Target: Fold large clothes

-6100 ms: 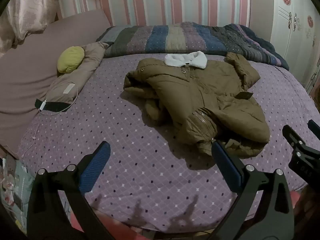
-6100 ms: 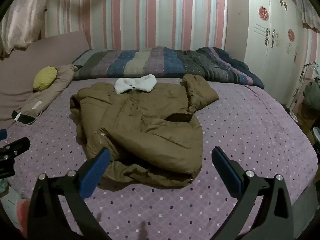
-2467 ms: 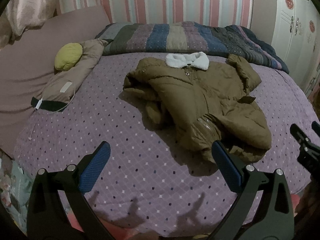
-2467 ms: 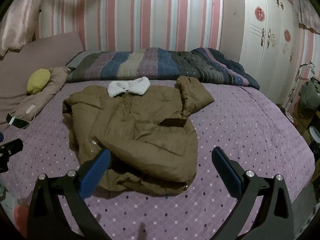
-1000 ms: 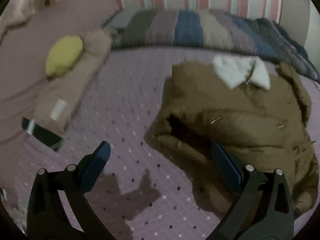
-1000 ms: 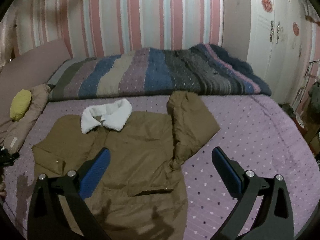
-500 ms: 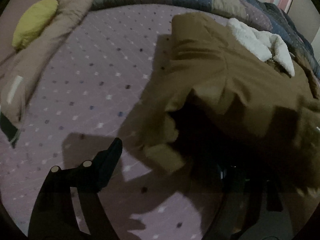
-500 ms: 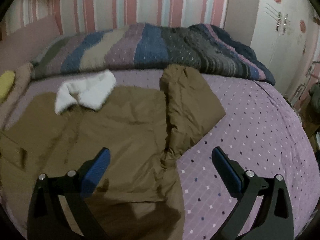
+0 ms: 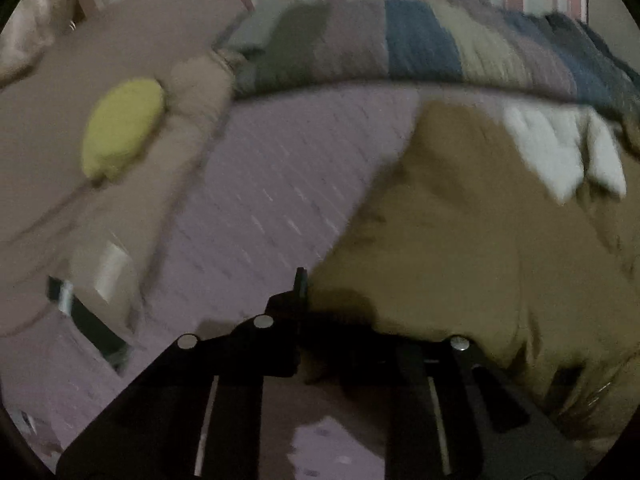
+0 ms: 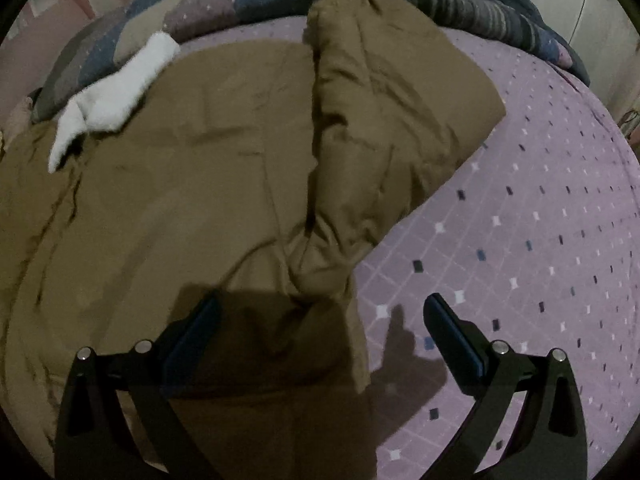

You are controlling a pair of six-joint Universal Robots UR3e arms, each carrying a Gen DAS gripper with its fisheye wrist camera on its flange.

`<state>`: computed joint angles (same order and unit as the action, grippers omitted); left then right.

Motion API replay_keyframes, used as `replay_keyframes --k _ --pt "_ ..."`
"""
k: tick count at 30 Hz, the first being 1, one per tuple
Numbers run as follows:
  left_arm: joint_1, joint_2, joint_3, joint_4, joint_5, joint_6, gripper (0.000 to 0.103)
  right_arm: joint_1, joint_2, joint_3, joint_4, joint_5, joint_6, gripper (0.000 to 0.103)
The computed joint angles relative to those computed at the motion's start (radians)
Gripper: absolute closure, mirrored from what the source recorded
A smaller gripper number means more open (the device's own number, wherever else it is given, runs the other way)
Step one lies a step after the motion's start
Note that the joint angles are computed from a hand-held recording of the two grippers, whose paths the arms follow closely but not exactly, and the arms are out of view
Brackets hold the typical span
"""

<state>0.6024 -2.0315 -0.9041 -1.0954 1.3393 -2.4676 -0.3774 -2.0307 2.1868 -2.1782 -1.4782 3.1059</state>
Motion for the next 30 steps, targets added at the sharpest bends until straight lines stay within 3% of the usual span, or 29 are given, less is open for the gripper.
replay_keyframes --k 2,6,7,10,12,15,18,22,24,27,29,30 --pt "0.004 -0.014 0.116 -0.044 -0.022 0.062 0.085 0.010 0.000 0.007 -0.027 0.000 0.008 0.002" --pt "-0.047 0.087 -0.041 0.211 0.022 0.251 0.083 0.088 0.026 -0.015 -0.084 -0.066 0.029 0.002" --pt "-0.042 0.085 -0.034 0.205 0.023 0.280 0.080 0.104 0.032 -0.019 -0.097 -0.079 0.029 0.002" --pt "-0.050 -0.062 0.159 0.057 0.112 0.234 0.076 0.110 0.037 -0.024 -0.096 -0.085 0.037 0.002" --pt "-0.018 -0.077 0.147 -0.001 0.120 0.190 0.073 0.098 0.015 -0.014 -0.080 -0.072 0.046 0.002" --pt "0.053 -0.015 0.031 -0.044 0.047 0.121 0.057 0.104 -0.027 -0.020 -0.047 -0.074 0.053 0.002" --pt "0.124 0.065 -0.095 -0.095 -0.032 0.083 0.027 0.101 -0.067 -0.035 -0.017 -0.081 0.046 0.002" --pt "0.184 0.197 -0.282 -0.161 -0.146 0.057 0.021 0.077 -0.118 -0.044 0.026 -0.069 0.041 0.002" --pt "0.200 0.233 -0.320 -0.239 -0.193 0.075 0.021 0.069 -0.132 -0.039 0.044 -0.072 0.041 0.002" --pt "0.170 0.218 -0.324 -0.378 -0.191 0.099 0.019 0.067 -0.148 -0.028 0.062 -0.075 0.044 0.002" --pt "0.148 0.248 -0.405 -0.336 -0.172 0.105 0.027 0.077 -0.152 -0.028 0.070 -0.082 0.048 0.002" --pt "0.136 0.258 -0.435 -0.312 -0.172 0.109 0.048 0.084 -0.155 -0.031 0.070 -0.090 0.047 0.002"
